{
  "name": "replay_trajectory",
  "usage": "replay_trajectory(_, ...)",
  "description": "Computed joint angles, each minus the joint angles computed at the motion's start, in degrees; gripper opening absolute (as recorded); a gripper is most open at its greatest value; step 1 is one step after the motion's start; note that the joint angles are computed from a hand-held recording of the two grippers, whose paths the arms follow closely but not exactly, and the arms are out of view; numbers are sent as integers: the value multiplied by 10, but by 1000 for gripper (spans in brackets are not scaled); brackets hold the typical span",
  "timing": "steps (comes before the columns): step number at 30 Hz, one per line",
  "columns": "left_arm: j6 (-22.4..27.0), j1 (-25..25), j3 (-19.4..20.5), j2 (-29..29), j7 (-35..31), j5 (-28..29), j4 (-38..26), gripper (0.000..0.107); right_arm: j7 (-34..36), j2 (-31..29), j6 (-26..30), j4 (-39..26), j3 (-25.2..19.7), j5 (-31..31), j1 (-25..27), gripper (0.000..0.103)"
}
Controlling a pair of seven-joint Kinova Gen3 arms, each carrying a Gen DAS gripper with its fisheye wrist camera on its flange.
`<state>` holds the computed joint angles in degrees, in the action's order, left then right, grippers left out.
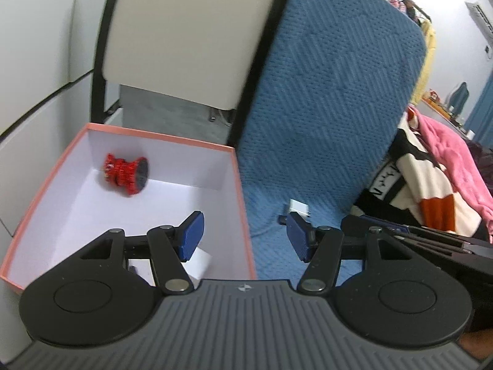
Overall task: Organize rigid objects
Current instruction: 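Withdraw both tools from the box back toward the chair seat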
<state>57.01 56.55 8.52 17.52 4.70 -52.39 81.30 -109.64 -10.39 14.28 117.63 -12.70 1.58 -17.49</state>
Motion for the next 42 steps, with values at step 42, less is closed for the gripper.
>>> replay_trajectory(42, -71, 84, -99, 195, -97, 122, -176, 71, 193, -44, -67, 171, 216, -133, -32, 22)
